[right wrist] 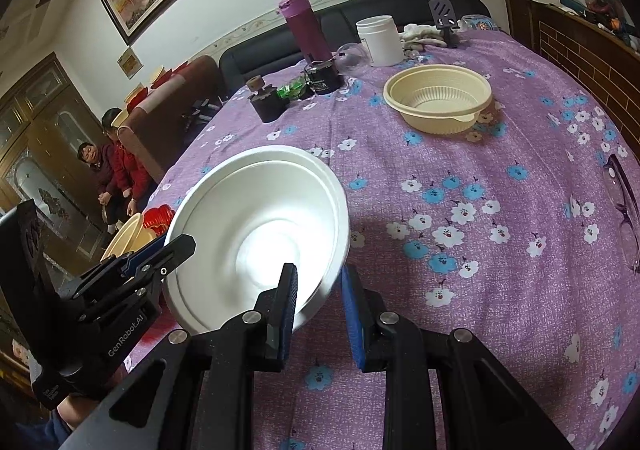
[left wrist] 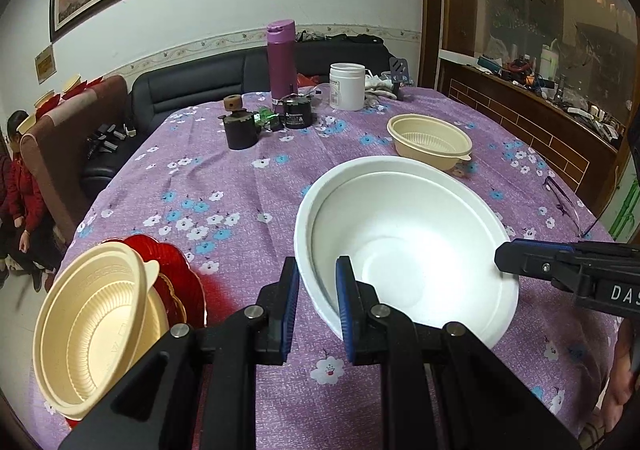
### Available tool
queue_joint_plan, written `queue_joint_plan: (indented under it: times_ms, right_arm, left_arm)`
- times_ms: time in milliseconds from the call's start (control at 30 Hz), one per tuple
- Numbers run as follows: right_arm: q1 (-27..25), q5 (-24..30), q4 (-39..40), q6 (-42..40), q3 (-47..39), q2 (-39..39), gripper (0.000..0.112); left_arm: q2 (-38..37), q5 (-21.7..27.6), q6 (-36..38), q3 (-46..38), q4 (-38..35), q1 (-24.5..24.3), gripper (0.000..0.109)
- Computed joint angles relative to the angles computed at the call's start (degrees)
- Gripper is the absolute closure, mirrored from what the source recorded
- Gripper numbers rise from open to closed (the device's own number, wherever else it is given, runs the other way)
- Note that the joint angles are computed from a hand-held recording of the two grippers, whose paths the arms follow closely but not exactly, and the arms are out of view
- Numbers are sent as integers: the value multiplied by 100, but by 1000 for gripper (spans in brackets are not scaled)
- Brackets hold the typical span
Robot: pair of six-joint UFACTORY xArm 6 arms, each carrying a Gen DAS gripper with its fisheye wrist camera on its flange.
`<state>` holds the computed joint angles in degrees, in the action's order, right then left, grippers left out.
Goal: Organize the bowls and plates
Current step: 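Carry the deep white bowl toward the plate stack with the left tool, then lower the deep white bowl onto the beige bowl with the left tool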
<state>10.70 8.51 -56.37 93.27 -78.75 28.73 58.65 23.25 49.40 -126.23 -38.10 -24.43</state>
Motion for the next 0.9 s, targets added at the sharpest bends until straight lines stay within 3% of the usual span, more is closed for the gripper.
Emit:
queue_joint_plan:
  times_ms: [467, 700, 900]
  right_arm:
    - [138, -54, 492, -661, -326, 70, 87]
    - [394, -134, 1486, -1877, -904, 322, 87]
    - [737, -11, 2822, -3416, -1835, 867, 87]
  left_arm:
    - [-547, -173, 560, 584, -739, 202, 86]
    - [-963, -196, 907, 919, -1325, 517, 82]
    - [-1084, -373, 840, 978, -1435, 816, 81]
